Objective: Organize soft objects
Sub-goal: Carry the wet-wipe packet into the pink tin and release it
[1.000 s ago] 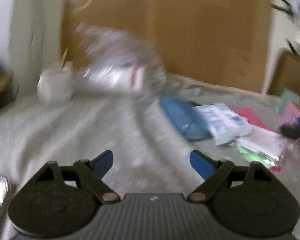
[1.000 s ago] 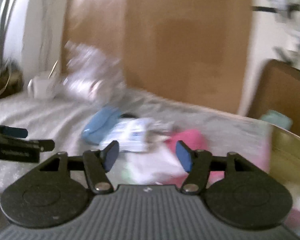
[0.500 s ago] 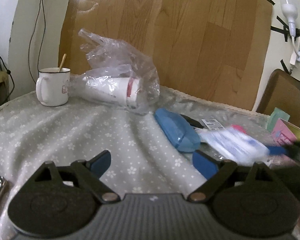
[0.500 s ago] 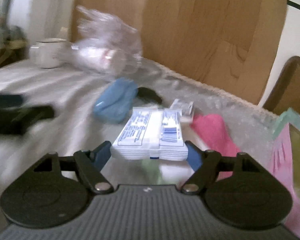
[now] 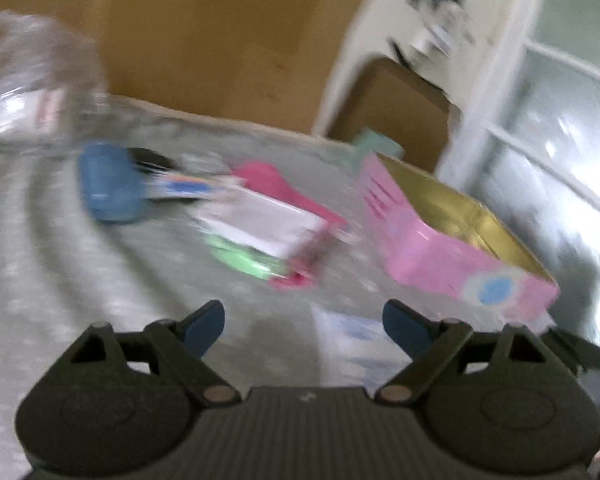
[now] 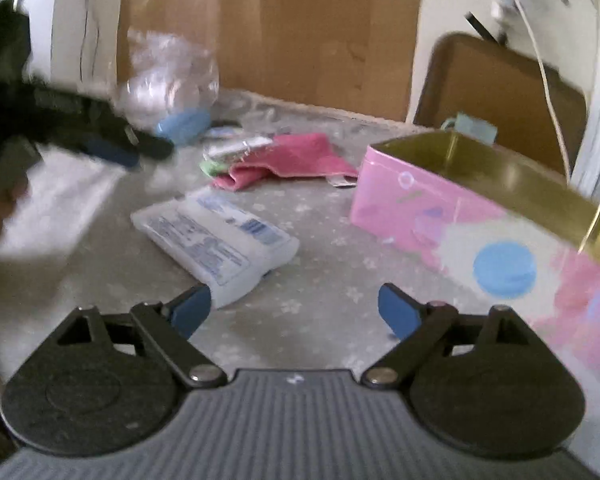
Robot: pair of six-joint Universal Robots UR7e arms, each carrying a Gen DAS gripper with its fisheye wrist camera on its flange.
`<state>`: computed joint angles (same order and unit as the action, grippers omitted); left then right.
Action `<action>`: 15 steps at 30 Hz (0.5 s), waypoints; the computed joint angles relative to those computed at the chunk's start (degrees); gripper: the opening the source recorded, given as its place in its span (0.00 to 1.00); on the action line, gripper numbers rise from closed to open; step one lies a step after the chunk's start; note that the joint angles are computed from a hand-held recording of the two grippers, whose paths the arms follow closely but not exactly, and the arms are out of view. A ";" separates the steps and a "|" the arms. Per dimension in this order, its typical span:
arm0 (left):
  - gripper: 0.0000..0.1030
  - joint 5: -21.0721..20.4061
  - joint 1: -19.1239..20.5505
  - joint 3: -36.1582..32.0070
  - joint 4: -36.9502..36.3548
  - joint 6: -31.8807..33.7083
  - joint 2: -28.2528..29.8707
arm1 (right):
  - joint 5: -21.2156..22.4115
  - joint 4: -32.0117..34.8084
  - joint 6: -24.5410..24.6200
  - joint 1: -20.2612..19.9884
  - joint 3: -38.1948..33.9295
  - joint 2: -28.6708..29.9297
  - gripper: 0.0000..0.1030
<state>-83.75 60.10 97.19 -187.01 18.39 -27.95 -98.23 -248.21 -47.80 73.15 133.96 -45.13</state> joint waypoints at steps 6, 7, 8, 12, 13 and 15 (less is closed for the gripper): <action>0.73 4.09 -2.23 -0.03 4.95 -0.27 1.70 | 1.55 4.84 -1.62 1.02 -2.36 1.29 0.72; 0.66 4.69 -2.52 0.62 3.52 0.76 1.97 | 1.28 7.14 -0.59 1.26 -3.44 1.32 0.61; 0.61 5.22 -3.14 0.99 3.07 1.66 2.22 | 3.41 8.50 1.14 0.72 -3.72 0.98 0.51; 0.61 7.08 -5.59 1.34 2.60 2.82 2.02 | 2.06 3.00 -0.11 2.41 -5.19 2.98 0.41; 0.61 6.39 -6.12 1.32 1.72 3.30 1.74 | 3.77 0.38 -0.38 1.76 -4.07 2.65 0.41; 0.61 3.03 -6.81 0.81 1.39 3.66 0.94 | 5.27 -4.43 -0.60 1.12 -3.47 2.15 0.41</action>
